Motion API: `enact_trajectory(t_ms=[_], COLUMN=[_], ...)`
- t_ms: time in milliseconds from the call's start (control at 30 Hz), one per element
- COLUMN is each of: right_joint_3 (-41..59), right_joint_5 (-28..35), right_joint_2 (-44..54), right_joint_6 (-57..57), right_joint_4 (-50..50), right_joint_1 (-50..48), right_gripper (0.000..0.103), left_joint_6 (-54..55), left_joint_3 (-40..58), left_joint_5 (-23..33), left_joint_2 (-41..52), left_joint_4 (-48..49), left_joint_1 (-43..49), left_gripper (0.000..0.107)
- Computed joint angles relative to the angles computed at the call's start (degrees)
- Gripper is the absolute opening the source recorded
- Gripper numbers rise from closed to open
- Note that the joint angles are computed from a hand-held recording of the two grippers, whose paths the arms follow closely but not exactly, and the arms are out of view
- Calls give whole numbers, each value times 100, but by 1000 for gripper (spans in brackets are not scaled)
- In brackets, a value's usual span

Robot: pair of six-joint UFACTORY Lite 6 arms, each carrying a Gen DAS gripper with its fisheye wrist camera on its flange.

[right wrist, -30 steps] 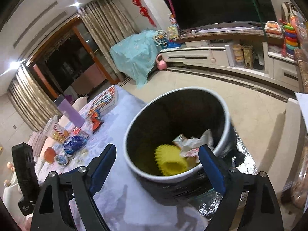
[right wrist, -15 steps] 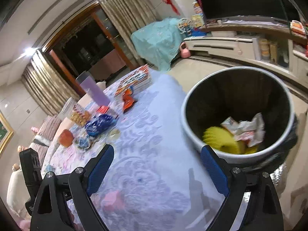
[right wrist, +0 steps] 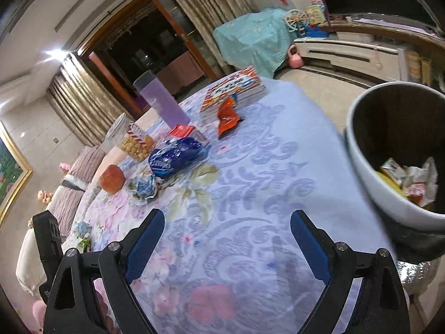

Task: Collect trash
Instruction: 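Move both open tools back over the table toward the wrappers, then grasp the crumpled blue wrapper with the left tool while the right tool grasps the blue bag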

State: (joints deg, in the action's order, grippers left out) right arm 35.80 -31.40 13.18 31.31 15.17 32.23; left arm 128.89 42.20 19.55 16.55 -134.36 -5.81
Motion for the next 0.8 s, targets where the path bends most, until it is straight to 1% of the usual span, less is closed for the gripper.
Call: enact_trajectory(t_ms=[200, 433, 533, 800], right_joint_3=[710, 1625, 2036, 3313], right_joint_5=[161, 404, 540, 947], right_joint_2=[629, 1367, 1654, 2440], right_joint_6=[205, 497, 528, 922], right_joint_4=[-356, -814, -927, -1511], right_joint_1=[-6, -101, -144, -237], right_gripper=[93, 93, 93, 93], left_joint_6=[-200, -846, -1415, -2467], left_joint_3=[323, 994, 1375, 2178], left_joint_5=[-34, -140, -167, -121], left_joint_2=[265, 773, 1035, 1442], left_joint_4=[302, 934, 1479, 2564], left_joint_1=[254, 389, 441, 575], left_gripper=[70, 70, 70, 70])
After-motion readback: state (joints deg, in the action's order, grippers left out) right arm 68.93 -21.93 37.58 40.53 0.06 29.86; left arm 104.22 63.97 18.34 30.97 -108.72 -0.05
